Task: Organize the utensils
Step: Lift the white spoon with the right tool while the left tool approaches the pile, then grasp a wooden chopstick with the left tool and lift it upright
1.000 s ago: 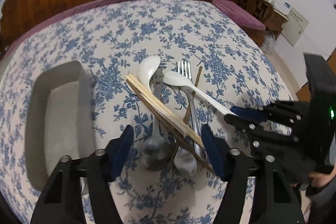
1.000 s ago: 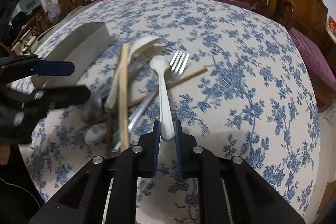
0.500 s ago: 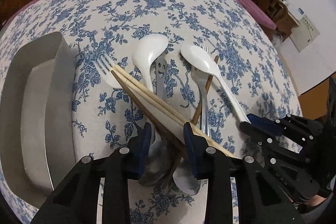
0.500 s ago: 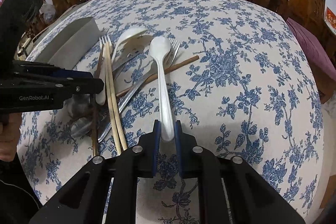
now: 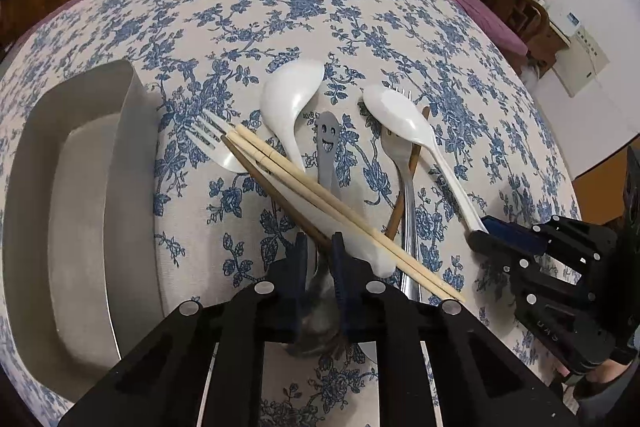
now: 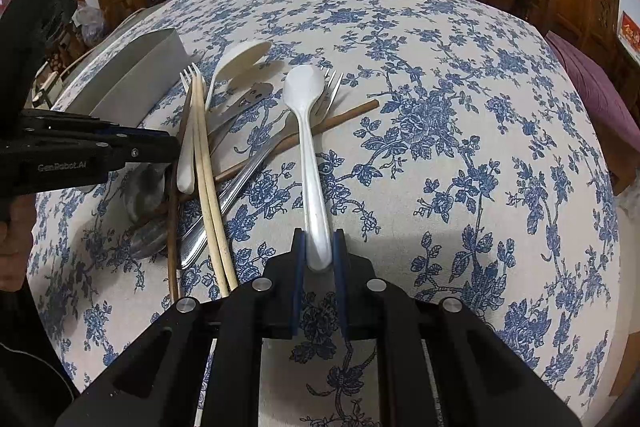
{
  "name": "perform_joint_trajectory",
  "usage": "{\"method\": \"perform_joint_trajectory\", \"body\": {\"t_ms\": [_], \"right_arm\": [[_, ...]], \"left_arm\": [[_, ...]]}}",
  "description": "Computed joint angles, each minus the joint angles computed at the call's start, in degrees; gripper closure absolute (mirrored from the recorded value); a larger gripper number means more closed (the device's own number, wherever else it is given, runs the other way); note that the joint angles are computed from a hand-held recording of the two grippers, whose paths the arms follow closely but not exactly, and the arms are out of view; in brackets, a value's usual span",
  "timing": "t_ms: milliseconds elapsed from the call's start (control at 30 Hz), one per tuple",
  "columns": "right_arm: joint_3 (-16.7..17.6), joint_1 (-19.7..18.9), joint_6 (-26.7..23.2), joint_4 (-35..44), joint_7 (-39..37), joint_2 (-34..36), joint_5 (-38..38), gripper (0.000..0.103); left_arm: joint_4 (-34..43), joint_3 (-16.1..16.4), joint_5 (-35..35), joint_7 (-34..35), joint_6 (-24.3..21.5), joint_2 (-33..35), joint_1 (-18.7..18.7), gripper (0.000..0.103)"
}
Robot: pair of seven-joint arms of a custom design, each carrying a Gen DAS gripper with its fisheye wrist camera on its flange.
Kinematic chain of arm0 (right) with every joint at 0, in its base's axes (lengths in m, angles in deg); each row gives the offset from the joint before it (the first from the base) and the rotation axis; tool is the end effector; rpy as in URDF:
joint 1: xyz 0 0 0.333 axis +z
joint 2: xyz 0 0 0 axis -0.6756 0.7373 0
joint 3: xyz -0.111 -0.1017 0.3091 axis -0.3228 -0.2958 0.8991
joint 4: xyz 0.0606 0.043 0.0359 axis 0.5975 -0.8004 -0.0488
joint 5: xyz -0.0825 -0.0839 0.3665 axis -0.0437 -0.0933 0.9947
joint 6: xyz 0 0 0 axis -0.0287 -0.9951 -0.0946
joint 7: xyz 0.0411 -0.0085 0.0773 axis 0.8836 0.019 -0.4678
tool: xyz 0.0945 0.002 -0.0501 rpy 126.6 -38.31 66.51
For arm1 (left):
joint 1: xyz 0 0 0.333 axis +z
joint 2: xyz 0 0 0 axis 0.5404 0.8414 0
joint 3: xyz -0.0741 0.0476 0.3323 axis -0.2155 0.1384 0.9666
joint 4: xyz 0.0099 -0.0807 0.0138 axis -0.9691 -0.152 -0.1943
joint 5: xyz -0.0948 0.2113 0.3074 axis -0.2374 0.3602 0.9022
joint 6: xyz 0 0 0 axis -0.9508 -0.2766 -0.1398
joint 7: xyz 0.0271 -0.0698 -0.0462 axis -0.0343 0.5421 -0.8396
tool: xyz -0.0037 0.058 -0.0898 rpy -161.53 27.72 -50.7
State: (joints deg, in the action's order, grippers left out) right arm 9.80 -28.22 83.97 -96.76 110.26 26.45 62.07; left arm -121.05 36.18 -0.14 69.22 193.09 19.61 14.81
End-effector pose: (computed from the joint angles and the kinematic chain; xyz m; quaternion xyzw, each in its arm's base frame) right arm 0.5552 0.1739 0.5147 -0.8468 0.4595 -0.0750 0.2572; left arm 0.5283 -0.3116 0.5410 -0.7005 0.6802 -0.1982 0.0857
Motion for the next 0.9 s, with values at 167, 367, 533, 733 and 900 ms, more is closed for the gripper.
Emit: {"method": "perform_joint_trajectory", "body": {"t_ms": [167,367,533,733,900], "right_arm": [[0.0,0.0,0.1,0.0,0.3,0.1,-0.2,0.087],[0.1,0.0,0.1,0.1,0.4,0.1,0.0,0.087],[0.1,0.0,0.1,0.1,0.3,0.2,0.2,0.087],[0.1,-0.2,-0.1,0.1,-0.3,0.2,1.0,0.087],[0.1,-0.2,0.0,0.1,-0.5,0.2,1.5,0.086]], "left_arm": [[2.1,0.1,1.5,-1.1,-1.7,1.4,-0.5,0.091],[4.2,0.5,2.2,-2.0,-2.7,3.0,-1.0,0.087],[4.7,0.8,0.0,-1.5,-2.5,3.3,-0.6,0.086],[3.4,0.7,-3.0,-1.9,-0.5,2.1,-0.1,0.086],[4.7,0.6,-1.2,-2.9,-1.6,2.9,-0.7,0.075]]}}
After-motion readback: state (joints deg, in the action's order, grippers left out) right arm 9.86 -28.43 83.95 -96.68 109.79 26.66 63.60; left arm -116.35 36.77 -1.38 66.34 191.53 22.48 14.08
